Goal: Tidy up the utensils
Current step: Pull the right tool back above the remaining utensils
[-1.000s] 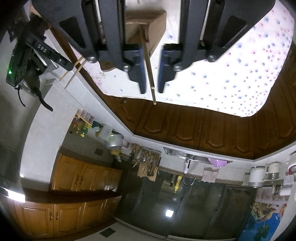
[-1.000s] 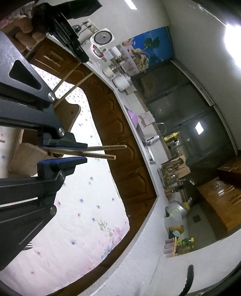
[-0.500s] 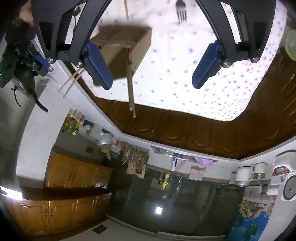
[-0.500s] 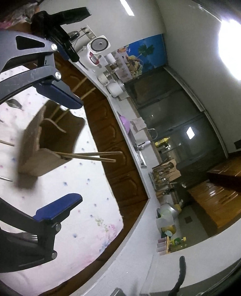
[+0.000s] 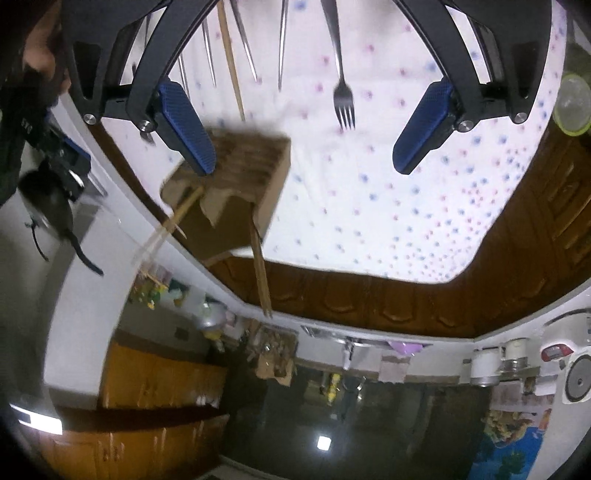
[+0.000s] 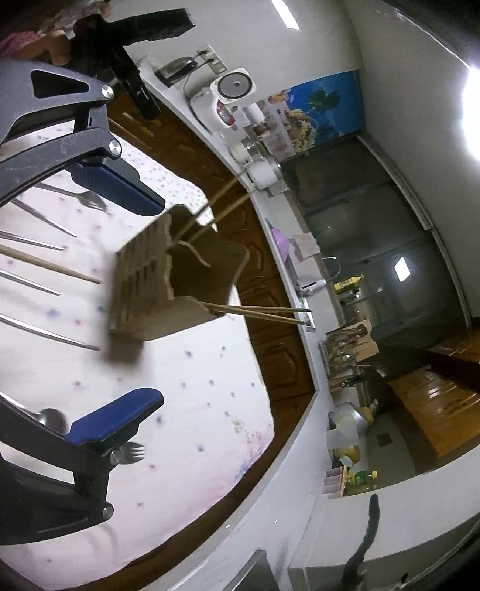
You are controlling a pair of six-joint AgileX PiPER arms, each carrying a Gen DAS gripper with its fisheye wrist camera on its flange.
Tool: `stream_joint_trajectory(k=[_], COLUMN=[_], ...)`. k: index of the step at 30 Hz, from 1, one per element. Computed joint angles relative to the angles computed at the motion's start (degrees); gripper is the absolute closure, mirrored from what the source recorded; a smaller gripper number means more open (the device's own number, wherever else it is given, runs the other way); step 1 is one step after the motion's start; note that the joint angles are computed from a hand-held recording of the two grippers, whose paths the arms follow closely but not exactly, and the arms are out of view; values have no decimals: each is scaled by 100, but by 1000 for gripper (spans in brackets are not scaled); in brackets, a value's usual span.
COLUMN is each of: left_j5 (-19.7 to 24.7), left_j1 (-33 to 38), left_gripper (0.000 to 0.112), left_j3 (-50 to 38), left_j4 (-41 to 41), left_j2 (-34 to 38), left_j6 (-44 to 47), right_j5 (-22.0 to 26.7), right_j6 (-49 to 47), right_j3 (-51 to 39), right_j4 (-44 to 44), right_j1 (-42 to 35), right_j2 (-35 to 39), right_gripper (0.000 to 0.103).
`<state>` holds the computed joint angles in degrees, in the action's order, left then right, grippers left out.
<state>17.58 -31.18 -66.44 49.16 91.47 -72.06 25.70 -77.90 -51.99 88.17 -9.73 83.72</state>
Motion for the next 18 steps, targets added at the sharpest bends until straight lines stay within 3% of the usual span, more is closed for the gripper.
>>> stream_joint_trajectory(k=[4, 9, 13, 15, 18], left_j5=[179, 323, 27, -124, -18], left_j1=[-227, -425, -341, -354, -439], left_gripper=[13, 13, 13, 13, 13], left_j3=[271, 723, 1043, 1258, 1340], left_j4=[-127, 526, 274, 595, 542], left_j2=[-171, -419, -582, -666, -624], left_j6=[103, -829, -774, -1236, -1262], right_j5=[-82, -184, -244, -319, -321], right_j6=[-28, -239, -304, -301, -393], right_j3=[309, 762, 1013, 1117, 1279], right_j4=[-89, -5, 24, 10, 70], right_j1=[50, 70, 95, 143, 140], right_j2=[-289, -694, -906, -996, -1048], right_gripper=[7, 7, 7, 7, 7])
